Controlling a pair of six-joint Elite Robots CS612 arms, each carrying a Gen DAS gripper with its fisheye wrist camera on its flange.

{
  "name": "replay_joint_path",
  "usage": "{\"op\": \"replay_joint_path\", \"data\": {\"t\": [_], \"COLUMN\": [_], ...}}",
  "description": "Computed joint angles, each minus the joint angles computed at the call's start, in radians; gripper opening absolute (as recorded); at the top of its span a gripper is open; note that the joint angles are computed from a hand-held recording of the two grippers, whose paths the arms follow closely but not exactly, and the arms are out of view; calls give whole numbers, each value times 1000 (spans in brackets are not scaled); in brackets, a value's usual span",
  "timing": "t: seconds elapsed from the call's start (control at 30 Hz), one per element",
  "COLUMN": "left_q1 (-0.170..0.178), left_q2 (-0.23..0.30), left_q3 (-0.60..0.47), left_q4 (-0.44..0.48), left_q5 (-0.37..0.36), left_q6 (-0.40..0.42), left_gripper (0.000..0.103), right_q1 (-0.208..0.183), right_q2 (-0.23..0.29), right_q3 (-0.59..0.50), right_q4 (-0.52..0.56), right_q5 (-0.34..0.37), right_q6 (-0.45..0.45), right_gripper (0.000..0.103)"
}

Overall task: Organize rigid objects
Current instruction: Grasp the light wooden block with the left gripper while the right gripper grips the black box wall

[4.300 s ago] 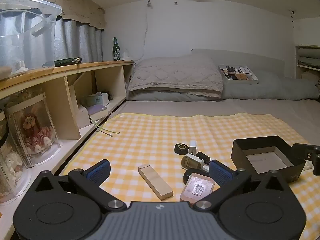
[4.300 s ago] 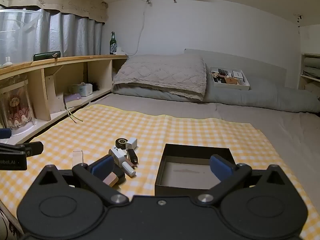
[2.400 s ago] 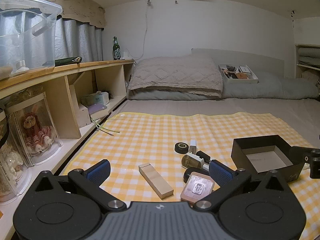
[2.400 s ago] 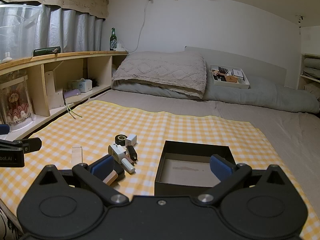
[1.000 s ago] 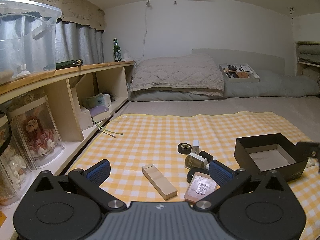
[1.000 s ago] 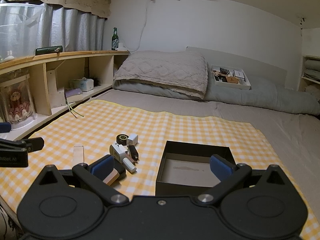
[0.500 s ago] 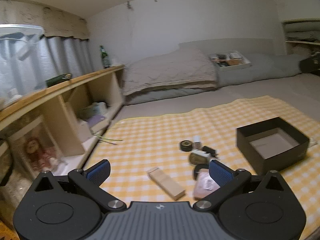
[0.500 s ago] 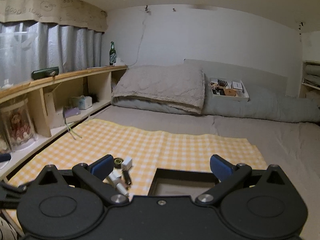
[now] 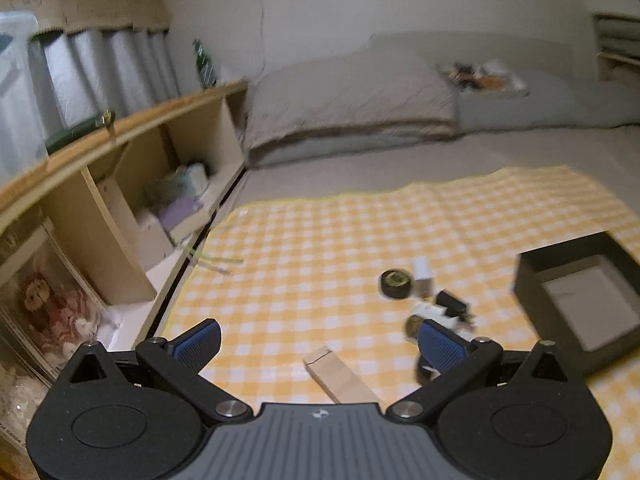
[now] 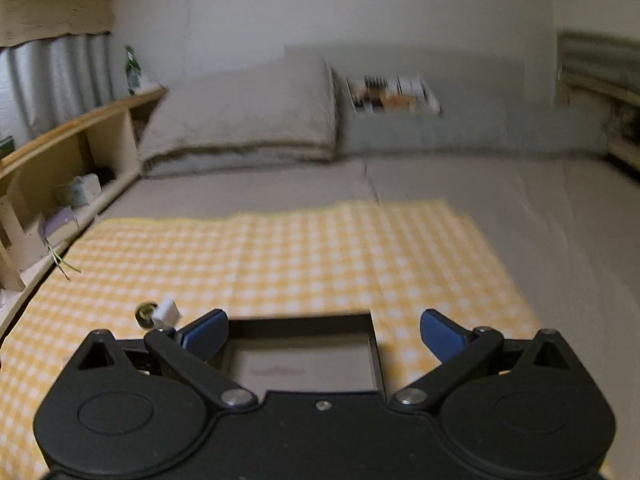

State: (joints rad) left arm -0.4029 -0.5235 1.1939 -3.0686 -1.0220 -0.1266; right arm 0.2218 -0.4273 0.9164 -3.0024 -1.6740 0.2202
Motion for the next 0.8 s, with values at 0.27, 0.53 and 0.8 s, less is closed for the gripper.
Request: {"op": "replay_joint_path", "data": {"t": [0.27, 0.53, 0.8], "left_q1": [51, 68, 87], "left_q2": [95, 186, 198], "left_q3": [-211, -374, -400], "left_q4": [414, 643, 728], "left_q5": [-93, -130, -200], "left_q6": [-205, -347, -422], "left_gripper": [103, 103, 103], "right_q1": [-28, -38, -32], "right_q2": [56, 105, 139], "right_q3": [-100, -182, -247], "right_q4": [272, 399, 438], "right_q5": [28, 60, 83], "right_q6": [117, 114, 98], "right_gripper": [72, 61, 60]}}
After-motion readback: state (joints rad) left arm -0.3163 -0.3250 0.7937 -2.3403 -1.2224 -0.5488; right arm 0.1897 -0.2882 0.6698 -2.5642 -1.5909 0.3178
